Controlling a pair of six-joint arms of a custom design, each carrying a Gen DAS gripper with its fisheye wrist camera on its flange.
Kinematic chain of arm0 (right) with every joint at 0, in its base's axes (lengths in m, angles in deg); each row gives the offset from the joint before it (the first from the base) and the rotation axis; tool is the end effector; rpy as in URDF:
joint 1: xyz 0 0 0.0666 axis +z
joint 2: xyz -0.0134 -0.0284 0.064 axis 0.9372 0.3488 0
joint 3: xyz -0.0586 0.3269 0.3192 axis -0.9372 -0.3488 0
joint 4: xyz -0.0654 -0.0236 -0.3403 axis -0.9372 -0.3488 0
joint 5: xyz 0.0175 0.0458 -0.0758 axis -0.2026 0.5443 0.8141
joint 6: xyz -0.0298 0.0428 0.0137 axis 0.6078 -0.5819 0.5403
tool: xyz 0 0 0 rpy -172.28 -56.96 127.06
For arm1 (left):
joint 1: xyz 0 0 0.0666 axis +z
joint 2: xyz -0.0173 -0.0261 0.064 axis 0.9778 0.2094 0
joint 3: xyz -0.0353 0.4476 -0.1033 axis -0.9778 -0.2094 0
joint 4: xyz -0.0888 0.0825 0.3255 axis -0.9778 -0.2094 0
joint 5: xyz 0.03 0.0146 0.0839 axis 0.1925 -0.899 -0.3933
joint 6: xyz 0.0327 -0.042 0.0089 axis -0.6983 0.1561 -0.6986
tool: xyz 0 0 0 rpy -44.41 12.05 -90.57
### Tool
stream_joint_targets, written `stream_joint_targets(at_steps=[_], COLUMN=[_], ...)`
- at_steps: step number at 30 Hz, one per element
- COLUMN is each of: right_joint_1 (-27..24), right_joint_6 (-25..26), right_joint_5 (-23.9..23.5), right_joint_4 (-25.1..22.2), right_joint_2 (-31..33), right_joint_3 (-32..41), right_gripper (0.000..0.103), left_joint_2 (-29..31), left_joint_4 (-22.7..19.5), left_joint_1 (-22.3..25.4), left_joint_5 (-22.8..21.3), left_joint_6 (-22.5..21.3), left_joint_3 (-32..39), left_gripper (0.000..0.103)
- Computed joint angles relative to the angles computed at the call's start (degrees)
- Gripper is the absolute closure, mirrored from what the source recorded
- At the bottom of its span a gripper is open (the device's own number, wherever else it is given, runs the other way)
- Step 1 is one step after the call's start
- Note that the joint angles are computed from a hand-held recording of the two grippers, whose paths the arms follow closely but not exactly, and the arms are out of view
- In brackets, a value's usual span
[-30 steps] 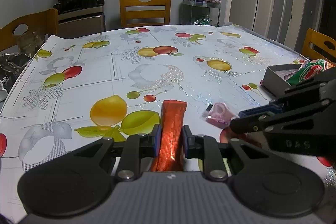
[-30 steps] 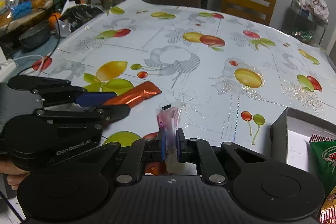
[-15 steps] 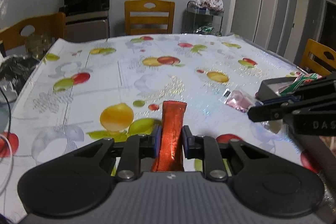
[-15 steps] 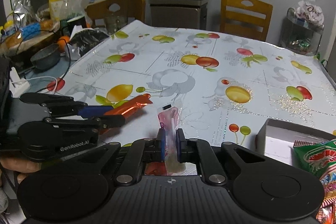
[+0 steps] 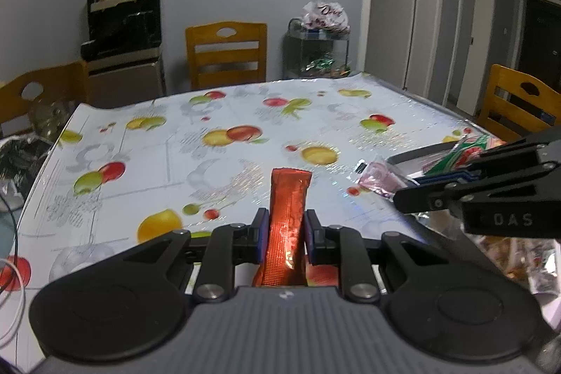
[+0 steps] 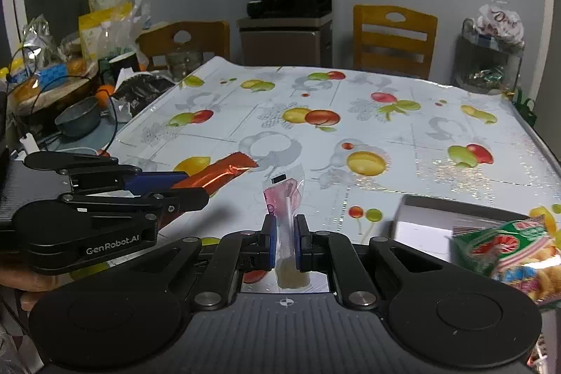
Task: Organize snacks
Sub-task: 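Carry orange candy stick and pink-capped tube over the white tray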
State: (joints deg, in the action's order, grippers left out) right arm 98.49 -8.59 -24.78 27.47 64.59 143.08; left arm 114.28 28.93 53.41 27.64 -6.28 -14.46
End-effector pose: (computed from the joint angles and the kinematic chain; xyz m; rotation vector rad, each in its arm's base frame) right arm 0.5148 0.2860 0.4258 -0.6152 2.1772 0.3248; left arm 0.4744 -0.2078 0.3932 0.1370 2.1276 -0.1140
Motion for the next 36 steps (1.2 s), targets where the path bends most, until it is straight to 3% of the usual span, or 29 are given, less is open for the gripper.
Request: stream_joint_targets(at_steps=[36], right_joint_1=[-7.15], right_joint_6=[-0.11], right_joint_5=[0.5], right_joint_4=[4.47], right_joint_2=[-8.22], right_joint_3=[-8.15], right_gripper=[0.091], left_joint_2=[3.93], left_joint_4=[-3.36], left_joint_1=[-9.16], left_joint_5=[-1.27], left_joint_6=[-1.92], left_joint_3=[9.33], left_gripper=[0.086])
